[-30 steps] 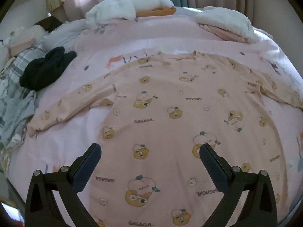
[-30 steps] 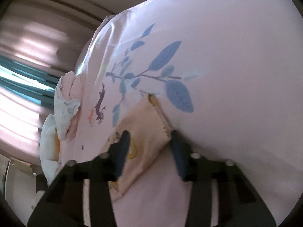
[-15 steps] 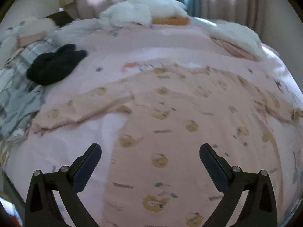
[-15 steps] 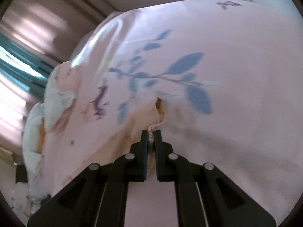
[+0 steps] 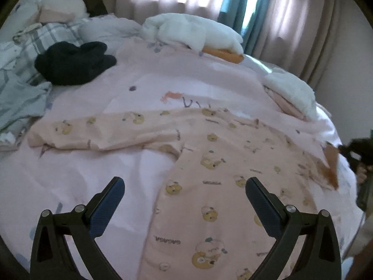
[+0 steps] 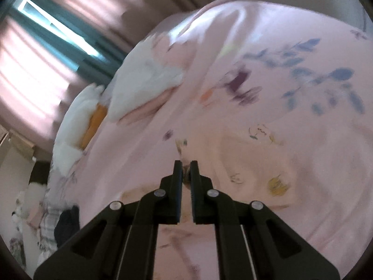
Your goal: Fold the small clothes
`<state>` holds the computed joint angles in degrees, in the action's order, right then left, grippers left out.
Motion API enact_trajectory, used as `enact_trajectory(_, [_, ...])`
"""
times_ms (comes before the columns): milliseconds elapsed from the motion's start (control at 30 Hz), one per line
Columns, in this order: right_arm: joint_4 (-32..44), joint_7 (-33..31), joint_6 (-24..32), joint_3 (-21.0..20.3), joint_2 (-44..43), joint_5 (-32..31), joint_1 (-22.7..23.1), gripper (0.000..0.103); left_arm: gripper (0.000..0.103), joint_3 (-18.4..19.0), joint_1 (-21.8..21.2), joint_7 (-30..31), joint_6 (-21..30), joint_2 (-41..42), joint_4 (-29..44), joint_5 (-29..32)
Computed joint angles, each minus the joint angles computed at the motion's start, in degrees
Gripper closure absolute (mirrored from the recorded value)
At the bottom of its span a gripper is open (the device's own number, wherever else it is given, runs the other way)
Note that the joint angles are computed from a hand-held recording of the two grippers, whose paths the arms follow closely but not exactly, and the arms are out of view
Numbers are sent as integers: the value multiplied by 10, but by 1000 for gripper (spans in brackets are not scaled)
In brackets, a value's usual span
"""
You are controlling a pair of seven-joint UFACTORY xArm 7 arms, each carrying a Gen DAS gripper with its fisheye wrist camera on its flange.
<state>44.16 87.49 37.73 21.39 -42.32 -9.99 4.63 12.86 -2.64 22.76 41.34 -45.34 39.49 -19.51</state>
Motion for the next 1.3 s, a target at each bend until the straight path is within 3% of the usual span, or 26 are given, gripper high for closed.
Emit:
enact_trajectory(167, [106, 25, -16, 65, 128, -51, -15, 96, 0, 13, 13, -6, 25, 11, 19, 1])
enact_trajectory(267, [170, 54, -14, 97, 211, -101, -16, 96, 0, 48, 6, 3, 46, 16, 33, -32])
enact_trajectory(333, [218, 65, 4, 114, 269, -132, -11, 96, 0, 63, 12, 6, 35, 14, 25, -55])
enact_trajectory(467, [302, 58, 127, 136, 346, -204, 14, 93, 0, 42, 40, 28, 56, 52, 50, -6])
enact_trajectory(500, [306, 47, 162, 132, 347, -211, 22, 88, 0, 40, 45, 34, 43, 49, 43, -7])
enact_trajectory(567, [302, 8, 202, 114, 343, -193, 37, 63, 0, 39, 54, 23, 35, 47, 39, -16])
enact_trajectory(600, [308, 0, 237, 110, 344, -191, 44, 44, 0, 42, 52, 20, 40, 48, 40, -24])
enact_trajectory(633, [306, -4, 267, 104, 341, -194, 50, 35, 0, 50, 47, 21, 51, 51, 45, -34])
enact_trajectory(733, [287, -11, 303, 84, 330, -211, 67, 36, 0, 63, 34, 41, 84, 62, 55, -56])
enact_trajectory(867, [264, -54, 286, 31, 344, -135, 91, 37, 0, 31, 50, 31, 89, 69, 52, -40])
enact_trajectory(933, [260, -36, 307, 23, 358, -150, 103, 40, 0, 31, 43, 39, 93, 69, 49, -48])
enact_trajectory(967, [257, -25, 315, 18, 363, -155, 110, 44, 0, 29, 40, 43, 90, 68, 45, -52])
enact_trajectory(1033, [239, -16, 296, 5, 356, -173, 122, 64, 0, 24, 40, 53, 77, 64, 35, -51])
enact_trajectory(1100, [237, -6, 301, -7, 348, -184, 135, 76, 0, 17, 31, 81, 60, 69, 23, -41])
enact_trajectory(1200, [216, 4, 274, -35, 321, -168, 150, 84, 0, 0, 34, 82, 25, 92, 16, -29])
enact_trajectory(1267, [203, 4, 248, -48, 302, -166, 152, 86, 0, 24, 10, 95, 11, 113, 26, -72])
enact_trajectory(1300, [196, 5, 237, -52, 295, -162, 150, 86, 0, 55, -15, 113, 36, 140, 49, -112])
